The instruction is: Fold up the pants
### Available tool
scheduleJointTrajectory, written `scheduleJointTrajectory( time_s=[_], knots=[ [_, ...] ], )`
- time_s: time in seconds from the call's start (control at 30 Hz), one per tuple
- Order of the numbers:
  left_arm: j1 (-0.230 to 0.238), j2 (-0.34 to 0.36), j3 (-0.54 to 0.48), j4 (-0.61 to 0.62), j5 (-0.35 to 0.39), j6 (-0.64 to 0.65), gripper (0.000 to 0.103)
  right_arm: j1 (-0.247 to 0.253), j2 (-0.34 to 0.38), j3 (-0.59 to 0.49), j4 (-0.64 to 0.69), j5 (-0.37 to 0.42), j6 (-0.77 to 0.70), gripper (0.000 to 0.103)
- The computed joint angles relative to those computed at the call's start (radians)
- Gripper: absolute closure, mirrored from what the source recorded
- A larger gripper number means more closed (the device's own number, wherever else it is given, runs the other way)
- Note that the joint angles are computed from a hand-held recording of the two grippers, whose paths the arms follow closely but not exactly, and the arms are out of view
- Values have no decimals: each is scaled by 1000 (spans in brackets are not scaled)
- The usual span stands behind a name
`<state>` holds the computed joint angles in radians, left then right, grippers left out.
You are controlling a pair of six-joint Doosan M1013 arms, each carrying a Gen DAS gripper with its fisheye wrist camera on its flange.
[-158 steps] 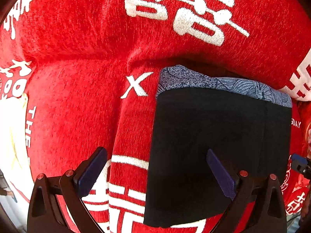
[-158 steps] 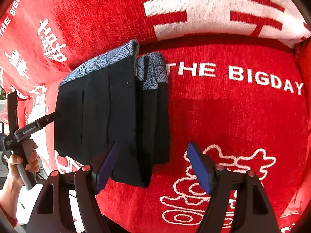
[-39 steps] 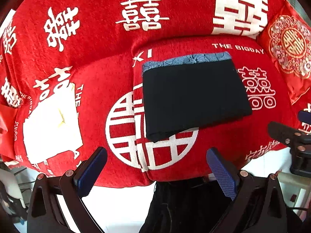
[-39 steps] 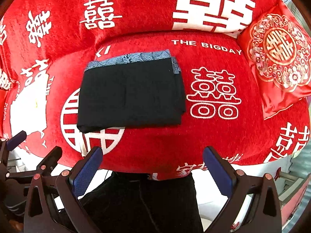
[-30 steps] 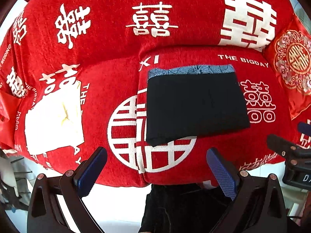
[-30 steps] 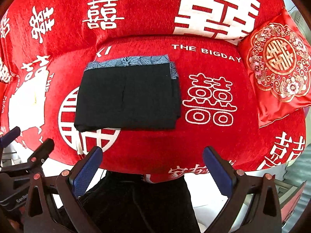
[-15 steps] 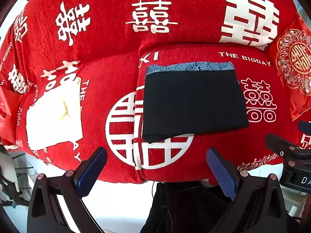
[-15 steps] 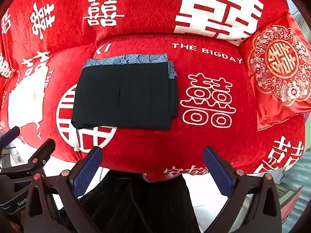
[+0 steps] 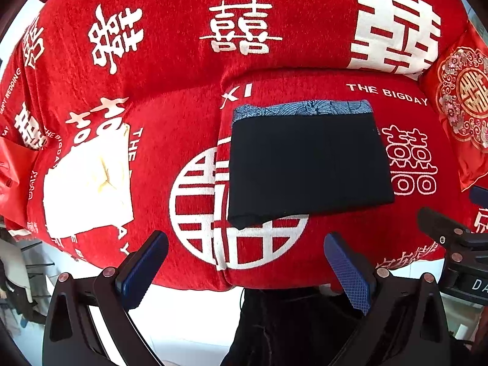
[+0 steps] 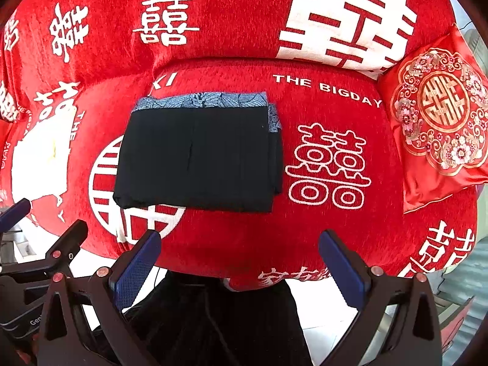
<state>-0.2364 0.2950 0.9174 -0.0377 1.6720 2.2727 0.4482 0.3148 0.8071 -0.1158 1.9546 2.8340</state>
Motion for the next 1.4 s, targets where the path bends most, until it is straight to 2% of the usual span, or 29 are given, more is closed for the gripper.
scheduleJointTrajectory(
  time_s=[1.4],
  knots=[
    [-20, 7, 7, 36, -13, 19, 1, -18, 1, 12, 18, -12, -20, 0]
  ],
)
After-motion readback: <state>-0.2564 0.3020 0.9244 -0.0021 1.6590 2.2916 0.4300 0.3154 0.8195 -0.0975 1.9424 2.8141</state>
